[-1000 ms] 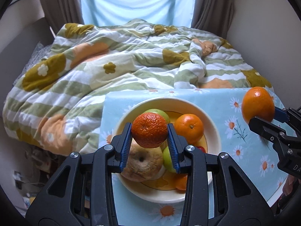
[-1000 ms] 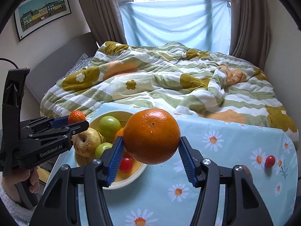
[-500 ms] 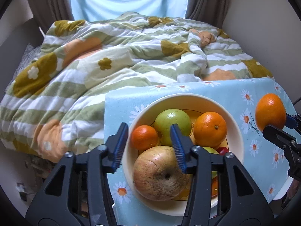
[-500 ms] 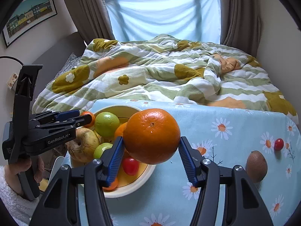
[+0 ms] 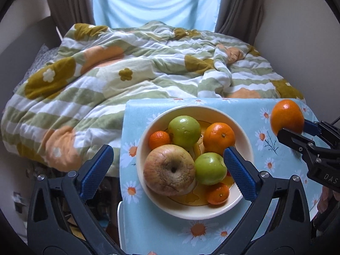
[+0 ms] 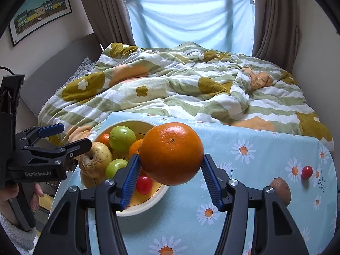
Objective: Organize fruits
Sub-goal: 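Carry the tangerine and large orange to the bowl and release both, then withdraw both tools toward the brown kiwi and red tomato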
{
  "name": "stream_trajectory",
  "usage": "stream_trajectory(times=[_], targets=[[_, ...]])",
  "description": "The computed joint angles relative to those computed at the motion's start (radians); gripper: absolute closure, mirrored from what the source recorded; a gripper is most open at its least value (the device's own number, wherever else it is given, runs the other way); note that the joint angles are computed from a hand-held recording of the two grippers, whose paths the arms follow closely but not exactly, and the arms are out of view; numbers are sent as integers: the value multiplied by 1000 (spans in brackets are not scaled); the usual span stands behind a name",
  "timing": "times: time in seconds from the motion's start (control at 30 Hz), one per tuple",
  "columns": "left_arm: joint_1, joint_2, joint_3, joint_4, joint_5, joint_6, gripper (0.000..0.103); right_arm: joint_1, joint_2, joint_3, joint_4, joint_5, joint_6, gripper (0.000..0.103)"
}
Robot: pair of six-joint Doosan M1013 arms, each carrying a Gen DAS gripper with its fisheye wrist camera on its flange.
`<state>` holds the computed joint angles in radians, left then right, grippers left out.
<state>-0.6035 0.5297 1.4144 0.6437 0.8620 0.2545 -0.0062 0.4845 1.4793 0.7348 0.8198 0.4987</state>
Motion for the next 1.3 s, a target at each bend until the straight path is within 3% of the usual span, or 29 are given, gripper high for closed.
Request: stream_trajectory(times=[0.37, 0.63, 1.0, 1.17, 1.3], targets=[[-60, -19, 27, 2, 100, -106, 0, 8, 30, -37, -7, 121, -79, 49], [-74, -22, 57, -26, 92, -157, 0, 21, 53, -38, -43, 149, -77, 49], [-74, -13, 71, -54, 62, -174, 0, 33, 63, -29, -74, 115, -56, 47], [-74, -16, 78, -58, 52, -179, 0, 30, 55, -20, -37, 93, -94, 11], [-76, -18, 79, -56, 52, -181, 0, 30, 52, -17, -42, 90, -98, 9]])
